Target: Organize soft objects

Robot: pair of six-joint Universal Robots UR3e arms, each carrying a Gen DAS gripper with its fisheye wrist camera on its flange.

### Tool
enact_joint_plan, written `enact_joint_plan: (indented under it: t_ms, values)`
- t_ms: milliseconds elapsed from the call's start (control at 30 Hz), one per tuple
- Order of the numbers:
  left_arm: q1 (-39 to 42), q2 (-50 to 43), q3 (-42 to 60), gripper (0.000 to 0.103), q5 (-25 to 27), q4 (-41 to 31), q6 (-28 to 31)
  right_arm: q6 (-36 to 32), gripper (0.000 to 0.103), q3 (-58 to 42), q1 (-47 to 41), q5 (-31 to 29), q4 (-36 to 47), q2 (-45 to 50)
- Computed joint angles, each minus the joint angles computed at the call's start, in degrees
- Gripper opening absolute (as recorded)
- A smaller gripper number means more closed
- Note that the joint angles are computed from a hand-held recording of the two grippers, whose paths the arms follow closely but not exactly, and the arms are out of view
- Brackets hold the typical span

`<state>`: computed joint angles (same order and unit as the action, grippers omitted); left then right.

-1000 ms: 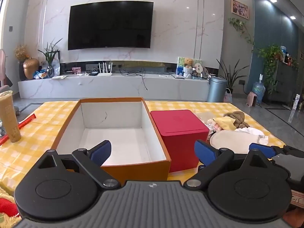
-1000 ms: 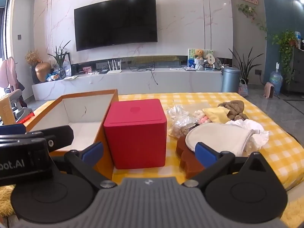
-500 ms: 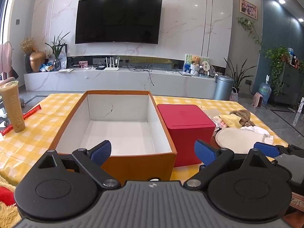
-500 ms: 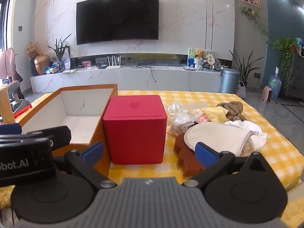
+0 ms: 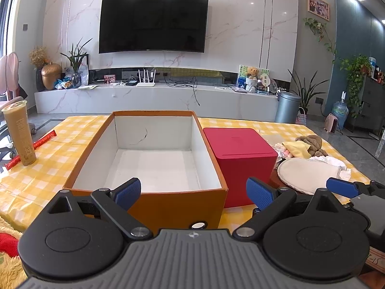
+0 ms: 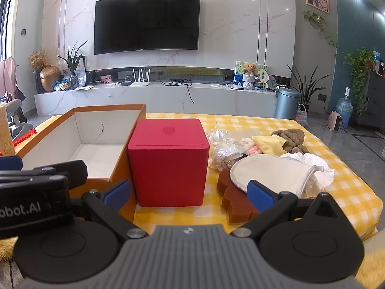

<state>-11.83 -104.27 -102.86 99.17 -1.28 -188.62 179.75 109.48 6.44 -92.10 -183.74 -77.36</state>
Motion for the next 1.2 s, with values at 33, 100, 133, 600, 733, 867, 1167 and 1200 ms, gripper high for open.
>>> enact_joint_plan:
  t_ms: [33,100,133,600,733,867,1167,1200]
  values:
    - [0.0,0.0,0.0,0.103,0.0,0.0,0.0,0.0,0.100,0.0,0.0,0.0,0.0,0.0]
    - [0.1,0.0,-0.1,0.103,0.0,0.0,0.0,-0.1,0.100,0.0,0.0,-0.1,-0.2,0.1]
    - [0.1,0.1,-0.1,0.103,0.0,0.0,0.1,-0.1,0.100,0.1,0.0,-0.1,-0.2,0.1]
    - [-0.1,0.5,-0.1,0.103,-0.1,-0.5,0.2,0.2,0.100,0.0,-0.1,0.3,-0.1,0.2]
    - [-0.3,0.6,0.0,0.103,0.2,-1.0,0.1,0.2,0.100,-0.1,0.2,-0.1,-0.1,0.4]
    - [-0.4,0.6,0.1,0.103,0.4,-1.4,0.0,0.2,0.100,-0.1,0.1,0.0,-0.1,0.3]
    - [-0.5,0.4,0.4,0.103,0.5,-1.6,-0.1,0.2,0.100,0.0,0.1,0.0,-0.2,0.4]
    - [-0.5,0.4,0.3,0.103,0.6,-1.6,-0.1,0.2,0.100,0.0,0.1,0.0,-0.3,0.4]
